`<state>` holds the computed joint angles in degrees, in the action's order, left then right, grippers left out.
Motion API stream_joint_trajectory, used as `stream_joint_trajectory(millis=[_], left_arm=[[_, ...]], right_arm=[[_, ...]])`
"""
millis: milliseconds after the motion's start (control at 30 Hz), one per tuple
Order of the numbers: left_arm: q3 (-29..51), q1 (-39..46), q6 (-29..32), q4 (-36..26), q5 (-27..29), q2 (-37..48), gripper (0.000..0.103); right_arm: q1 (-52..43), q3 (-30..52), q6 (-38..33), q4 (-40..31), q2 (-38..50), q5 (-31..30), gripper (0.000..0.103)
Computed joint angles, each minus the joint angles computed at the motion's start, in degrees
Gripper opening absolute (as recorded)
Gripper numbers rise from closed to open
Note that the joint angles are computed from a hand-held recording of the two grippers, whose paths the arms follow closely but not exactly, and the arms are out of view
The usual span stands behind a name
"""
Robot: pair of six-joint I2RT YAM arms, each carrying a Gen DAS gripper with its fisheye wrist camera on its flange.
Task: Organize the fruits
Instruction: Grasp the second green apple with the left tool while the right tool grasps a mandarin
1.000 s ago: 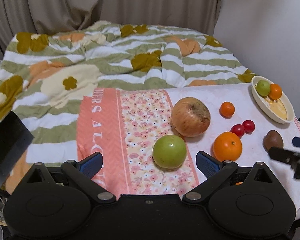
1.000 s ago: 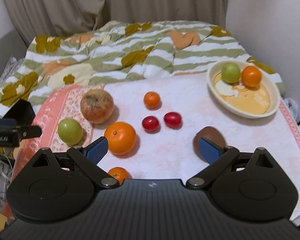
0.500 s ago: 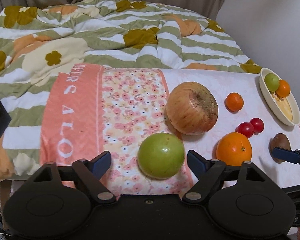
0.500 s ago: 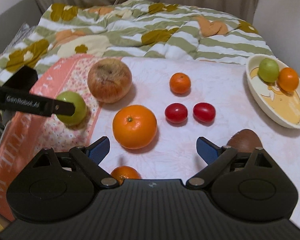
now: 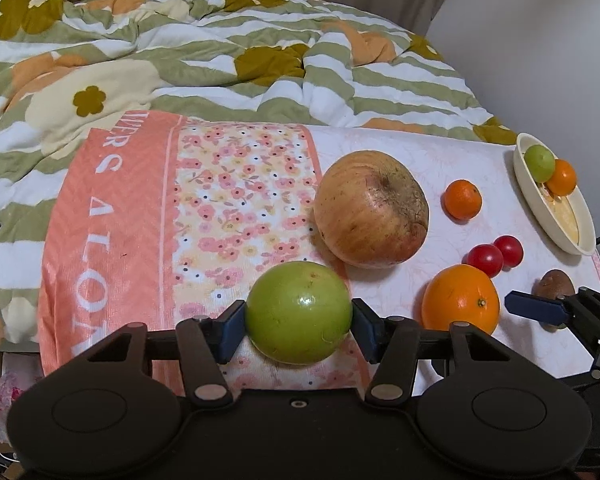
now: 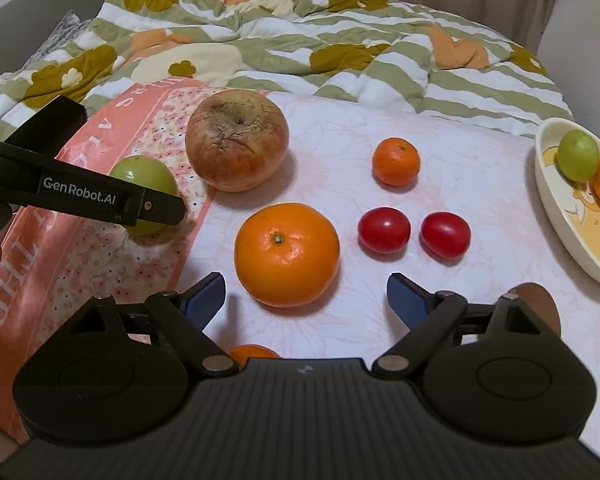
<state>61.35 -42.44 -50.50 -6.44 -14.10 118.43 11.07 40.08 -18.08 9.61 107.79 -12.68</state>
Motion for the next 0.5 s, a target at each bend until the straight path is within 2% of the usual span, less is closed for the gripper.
stream_joint_trajectory(millis=[367, 500], left_arm=[[-2.8, -1.9, -1.6, -2.1, -3.4, -2.3, 0.06], [-3.7, -2.6, -2.4, -2.3, -4.4, -3.0, 0.06]], right_arm=[[1.7, 1.4, -0.1, 0.8, 2.2, -0.4, 0.088], [2.5, 1.5, 0.1, 2.6, 3.1, 0.7, 0.08]])
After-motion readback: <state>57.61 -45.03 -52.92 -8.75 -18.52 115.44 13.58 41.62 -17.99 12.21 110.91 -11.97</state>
